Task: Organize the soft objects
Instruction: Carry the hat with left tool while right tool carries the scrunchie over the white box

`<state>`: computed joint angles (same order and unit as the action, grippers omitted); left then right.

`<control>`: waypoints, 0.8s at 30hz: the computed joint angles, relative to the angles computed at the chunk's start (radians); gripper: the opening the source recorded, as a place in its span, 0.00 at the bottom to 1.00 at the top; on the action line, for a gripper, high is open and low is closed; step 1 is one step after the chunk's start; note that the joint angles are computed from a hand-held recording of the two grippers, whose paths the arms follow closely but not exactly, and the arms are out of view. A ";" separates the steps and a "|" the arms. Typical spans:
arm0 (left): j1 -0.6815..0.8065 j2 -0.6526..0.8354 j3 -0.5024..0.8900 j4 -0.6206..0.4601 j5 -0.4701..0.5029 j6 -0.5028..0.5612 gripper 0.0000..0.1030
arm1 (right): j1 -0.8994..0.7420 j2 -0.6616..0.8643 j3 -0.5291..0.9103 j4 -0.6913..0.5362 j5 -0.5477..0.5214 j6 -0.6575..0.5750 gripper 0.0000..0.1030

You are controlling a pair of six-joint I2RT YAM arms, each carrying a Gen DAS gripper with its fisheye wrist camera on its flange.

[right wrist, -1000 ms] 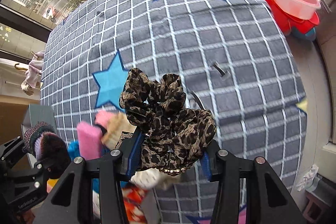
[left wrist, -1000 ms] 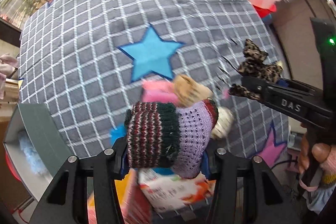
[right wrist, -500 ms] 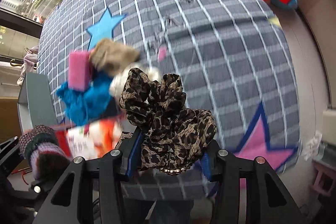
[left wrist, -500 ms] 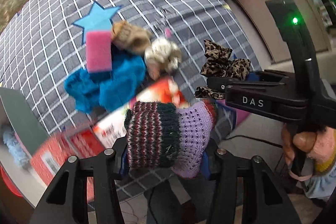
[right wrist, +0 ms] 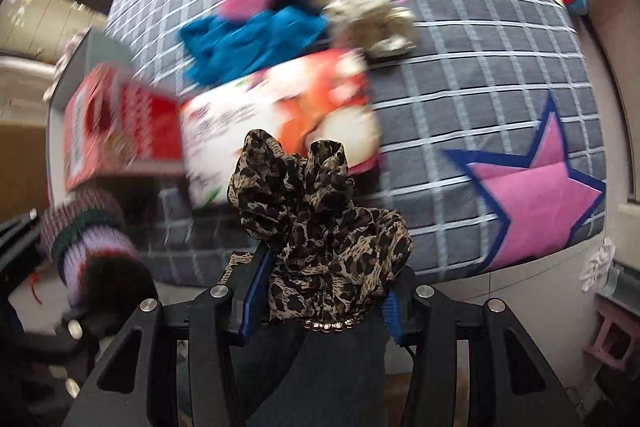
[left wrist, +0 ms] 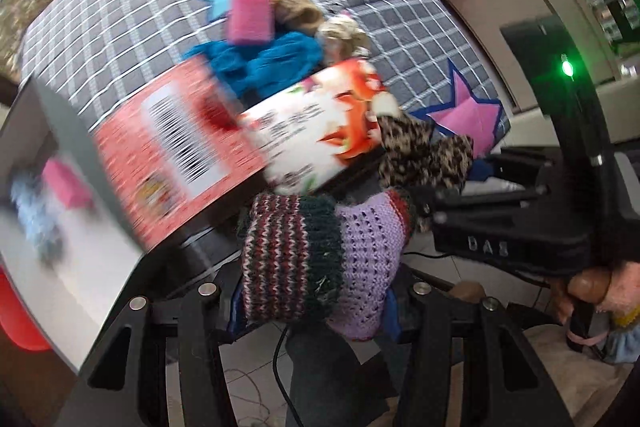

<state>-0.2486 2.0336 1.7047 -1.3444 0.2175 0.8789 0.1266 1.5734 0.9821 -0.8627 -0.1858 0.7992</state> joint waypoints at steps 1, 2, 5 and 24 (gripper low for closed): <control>0.026 0.004 0.009 -0.002 0.005 -0.001 0.54 | 0.018 0.017 0.017 0.004 -0.004 -0.002 0.48; 0.050 0.007 0.017 -0.004 0.009 0.000 0.54 | 0.036 0.027 0.031 0.005 -0.006 -0.004 0.48; 0.123 0.023 0.043 -0.003 0.016 -0.011 0.54 | 0.104 0.071 0.091 0.008 -0.014 -0.021 0.48; 0.403 0.267 0.478 -0.093 0.069 -0.179 0.54 | 0.287 0.458 0.704 -0.178 -0.056 -0.268 0.48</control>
<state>0.1540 2.3008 2.1829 -1.4374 0.2860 0.7001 0.4139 2.0316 1.6863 -1.0407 -0.2421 0.5316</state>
